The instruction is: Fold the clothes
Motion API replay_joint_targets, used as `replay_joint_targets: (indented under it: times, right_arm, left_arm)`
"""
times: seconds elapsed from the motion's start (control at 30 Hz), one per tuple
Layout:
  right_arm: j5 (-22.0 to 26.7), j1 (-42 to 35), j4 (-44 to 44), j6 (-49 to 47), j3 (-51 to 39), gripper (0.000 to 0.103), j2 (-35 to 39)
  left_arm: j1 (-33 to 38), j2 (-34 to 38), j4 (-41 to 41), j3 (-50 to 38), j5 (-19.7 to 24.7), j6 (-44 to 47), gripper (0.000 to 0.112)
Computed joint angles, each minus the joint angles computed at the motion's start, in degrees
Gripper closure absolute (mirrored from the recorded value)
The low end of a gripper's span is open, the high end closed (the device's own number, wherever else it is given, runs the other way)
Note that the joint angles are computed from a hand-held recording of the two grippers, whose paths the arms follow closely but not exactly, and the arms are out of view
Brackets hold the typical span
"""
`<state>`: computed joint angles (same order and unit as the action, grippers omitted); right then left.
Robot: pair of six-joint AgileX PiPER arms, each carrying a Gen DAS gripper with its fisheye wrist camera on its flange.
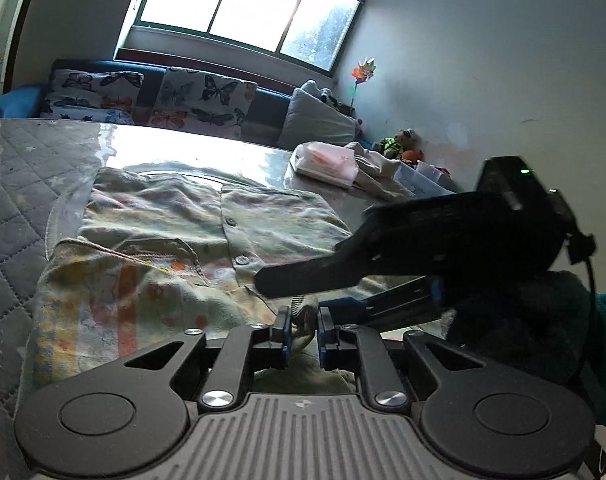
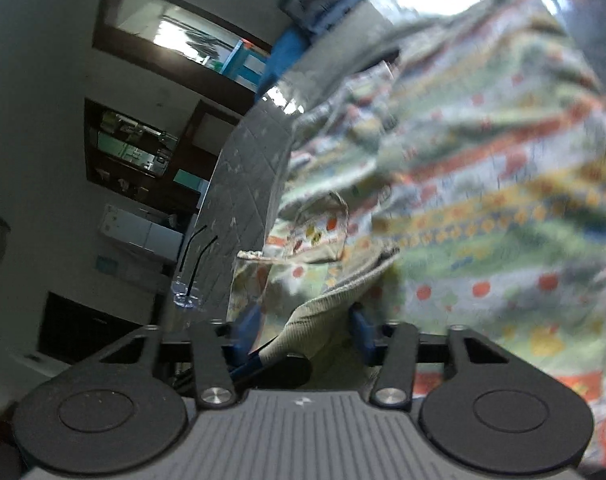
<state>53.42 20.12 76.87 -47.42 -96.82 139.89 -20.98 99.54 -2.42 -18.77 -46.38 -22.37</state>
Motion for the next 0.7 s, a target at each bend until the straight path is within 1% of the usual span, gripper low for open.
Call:
replay_joint_targets:
  times: [0.07,0.1,0.17,0.23,0.27,0.3,0.37,0.4,0.47,0.6,0.67,0.7]
  right_arm:
    - [-0.5,0.3,0.2,0.3,-0.4,0.084,0.4]
    - [-0.9,0.4,0.6,-0.4,-0.2,0.091,0.3]
    - [-2.7,1.0,1.3,-3.6,1.3,0.092,-1.4]
    - [-5.0,1.5,2.3,-7.6,3.5,0.094,-3.7]
    - [-6.0,1.5,3.3,-10.0,4.9,0.094,-5.3]
    - [-7.0,1.4,4.1,-12.4,6.3,0.094,-7.2]
    - [-9.3,1.5,5.3,-16.4,8.7,0.094,-10.0]
    - [-10.7,1.6,5.8,-18.2,9.9,0.094,-11.2]
    - [-13.0,1.8,5.8,-19.7,11.4,0.094,-12.8]
    - [-15.4,1.3,0.9,-16.2,12.2,0.094,-14.1]
    - [-16.4,1.5,-1.5,-13.8,12.1,0.094,-13.7]
    - [-16.8,1.5,-2.7,-12.5,12.0,0.094,-13.5]
  left_arm:
    - [0.2,-0.3,1.2,0.4,0.4,0.0,0.089]
    - [0.6,-0.6,2.1,0.6,0.9,-0.1,0.079]
    - [1.9,-1.6,4.8,1.5,1.2,-0.4,0.069]
    - [4.0,-2.8,7.2,2.8,1.1,-0.3,0.064]
    - [5.5,-3.4,8.4,3.3,1.1,-0.6,0.055]
    - [7.0,-4.0,9.6,3.8,1.0,-1.0,0.053]
    - [9.9,-4.5,11.2,4.3,1.2,-1.4,0.053]
    - [11.6,-4.3,12.2,4.2,1.6,-2.2,0.05]
    - [14.8,-3.8,14.3,4.0,2.5,-3.6,0.049]
    - [20.3,-2.9,20.7,3.5,5.2,-6.5,0.049]
    - [22.6,-4.0,24.0,4.0,6.4,-7.0,0.049]
    - [24.0,-5.0,26.9,4.1,7.5,-8.3,0.049]
